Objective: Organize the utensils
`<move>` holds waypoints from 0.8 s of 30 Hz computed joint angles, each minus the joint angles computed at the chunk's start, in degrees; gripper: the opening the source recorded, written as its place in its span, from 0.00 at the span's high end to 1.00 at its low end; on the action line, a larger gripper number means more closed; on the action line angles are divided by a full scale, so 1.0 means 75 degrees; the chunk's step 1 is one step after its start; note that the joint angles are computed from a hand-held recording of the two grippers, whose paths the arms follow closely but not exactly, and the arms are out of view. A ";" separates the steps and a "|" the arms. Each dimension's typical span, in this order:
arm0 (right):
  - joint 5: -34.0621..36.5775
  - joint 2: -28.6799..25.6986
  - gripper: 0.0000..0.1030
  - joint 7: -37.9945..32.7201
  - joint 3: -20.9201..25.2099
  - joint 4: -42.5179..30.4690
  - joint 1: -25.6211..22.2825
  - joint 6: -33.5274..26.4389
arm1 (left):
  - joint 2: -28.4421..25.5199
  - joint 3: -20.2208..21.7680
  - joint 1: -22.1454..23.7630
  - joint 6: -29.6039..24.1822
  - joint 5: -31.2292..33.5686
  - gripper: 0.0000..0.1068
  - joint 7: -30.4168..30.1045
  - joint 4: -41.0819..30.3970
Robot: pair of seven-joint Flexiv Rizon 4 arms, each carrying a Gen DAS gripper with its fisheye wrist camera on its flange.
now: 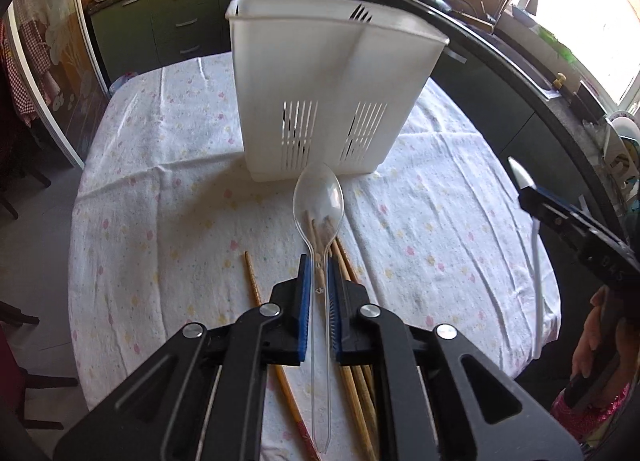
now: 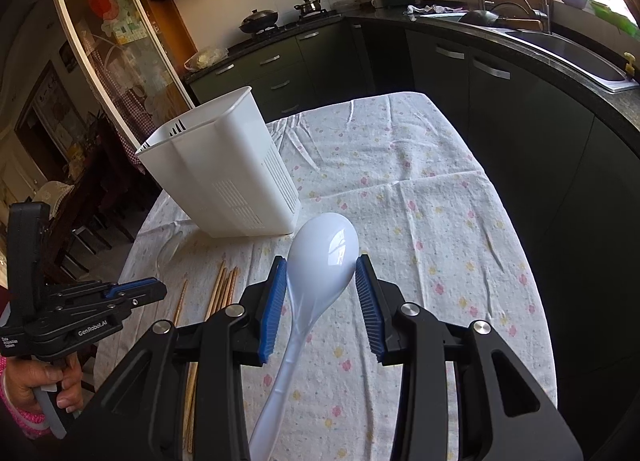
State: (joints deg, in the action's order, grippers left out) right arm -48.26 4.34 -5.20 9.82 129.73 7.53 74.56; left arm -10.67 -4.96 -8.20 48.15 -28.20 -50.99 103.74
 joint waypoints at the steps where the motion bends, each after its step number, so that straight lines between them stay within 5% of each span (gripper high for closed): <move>1: -0.0021 -0.0002 0.65 0.0010 0.0001 -0.0008 -0.0001 0.0012 | 0.0126 -0.0039 0.0022 0.0087 -0.0249 0.92 0.0187 0.0069; 8: -0.0123 -0.0017 0.65 0.0028 -0.0015 -0.0059 -0.0013 0.0071 | 0.0363 -0.0270 -0.0065 0.0604 -0.2214 0.92 0.1239 -0.0403; 17: -0.0012 0.0030 0.65 -0.0002 -0.0067 0.0011 -0.0133 0.0195 | -0.1205 -0.1285 -0.0308 0.2983 -0.4184 0.92 0.2340 -0.2430; 20: 0.0015 0.0052 0.65 -0.0039 -0.0079 0.0025 -0.0190 0.0248 | -0.1785 -0.2056 -0.0318 0.4346 -0.5032 0.92 0.3518 -0.3012; 24: -0.0019 0.0078 0.65 -0.0049 -0.0079 0.0013 -0.0265 0.0368 | -0.2417 -0.3432 -0.0210 0.6075 -0.6561 0.92 0.6125 -0.3688</move>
State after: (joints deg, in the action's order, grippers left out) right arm -48.40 4.93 -5.57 9.22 129.83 5.55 77.32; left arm -28.79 -30.70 -9.78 93.71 -77.40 -5.05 76.08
